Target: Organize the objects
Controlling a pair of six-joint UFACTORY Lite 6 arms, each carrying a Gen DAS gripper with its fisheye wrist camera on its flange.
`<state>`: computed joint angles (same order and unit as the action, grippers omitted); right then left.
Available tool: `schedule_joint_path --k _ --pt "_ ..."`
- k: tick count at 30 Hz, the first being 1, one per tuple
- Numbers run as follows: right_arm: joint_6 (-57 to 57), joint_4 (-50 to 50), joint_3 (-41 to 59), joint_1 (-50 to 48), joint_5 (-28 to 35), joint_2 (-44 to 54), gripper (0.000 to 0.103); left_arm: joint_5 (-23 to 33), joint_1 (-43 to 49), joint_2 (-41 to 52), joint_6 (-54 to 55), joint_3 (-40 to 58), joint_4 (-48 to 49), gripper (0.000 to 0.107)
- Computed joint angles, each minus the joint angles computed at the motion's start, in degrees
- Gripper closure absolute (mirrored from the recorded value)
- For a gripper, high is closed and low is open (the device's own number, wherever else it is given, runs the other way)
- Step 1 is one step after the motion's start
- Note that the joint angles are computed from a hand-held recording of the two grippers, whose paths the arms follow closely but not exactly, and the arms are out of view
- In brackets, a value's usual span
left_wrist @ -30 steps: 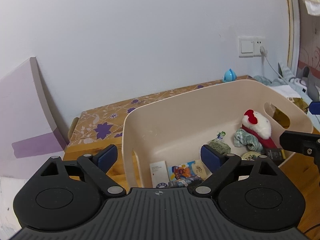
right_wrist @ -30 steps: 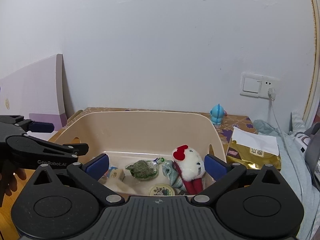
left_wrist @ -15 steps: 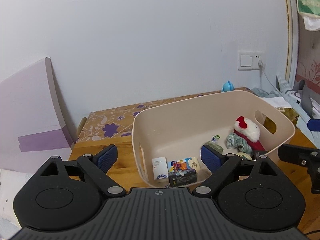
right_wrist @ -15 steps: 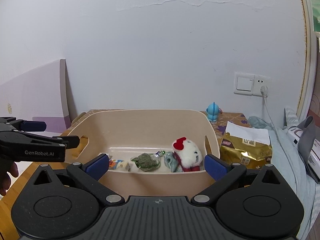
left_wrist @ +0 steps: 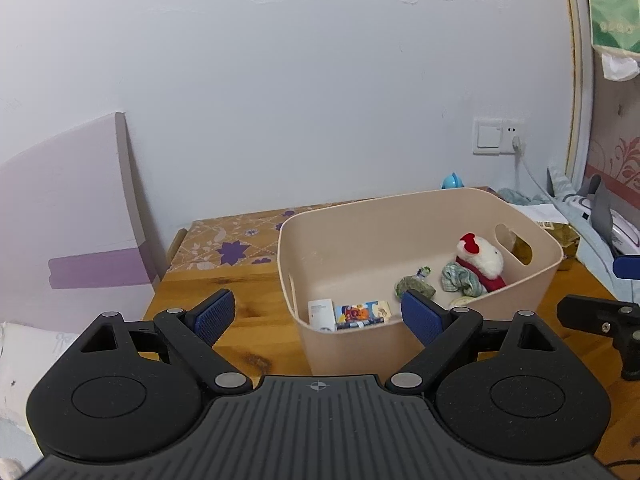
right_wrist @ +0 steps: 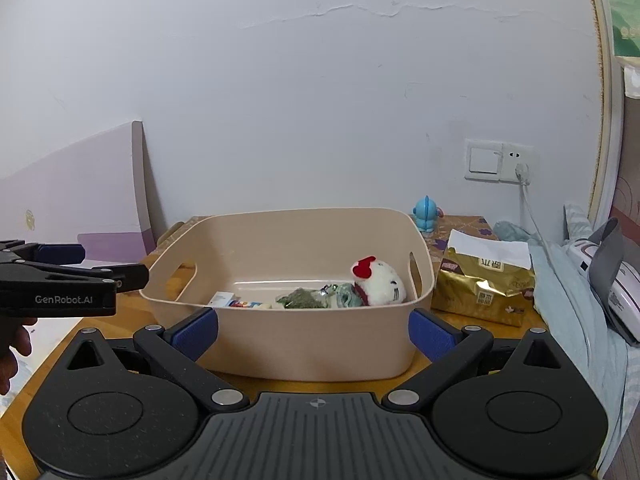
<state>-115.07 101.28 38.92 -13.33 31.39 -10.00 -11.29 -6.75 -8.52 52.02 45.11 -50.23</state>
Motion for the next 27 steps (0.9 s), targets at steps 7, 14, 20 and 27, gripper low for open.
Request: schedule_joint_path --k 7,14,20,27 --pt "4.86 -6.35 -4.03 -4.94 3.27 -6.34 0.0 0.29 -0.05 -9.76 4.95 -7.17 -5.88 0.015" --pt "8.7 -11.49 -7.43 -8.38 5.62 -11.42 0.0 1.35 0.07 -17.87 15.47 -12.64 -16.88 0.015" --pt "10.14 -14.96 -11.66 -11.66 7.4 -17.34 0.0 2.98 0.29 -24.14 30.5 -16.58 -32.25 0.015" --pt "14.21 -20.74 -15.0 -17.86 13.66 -22.72 0.0 -0.16 -3.27 -31.68 45.14 -20.11 -48.38 0.015"
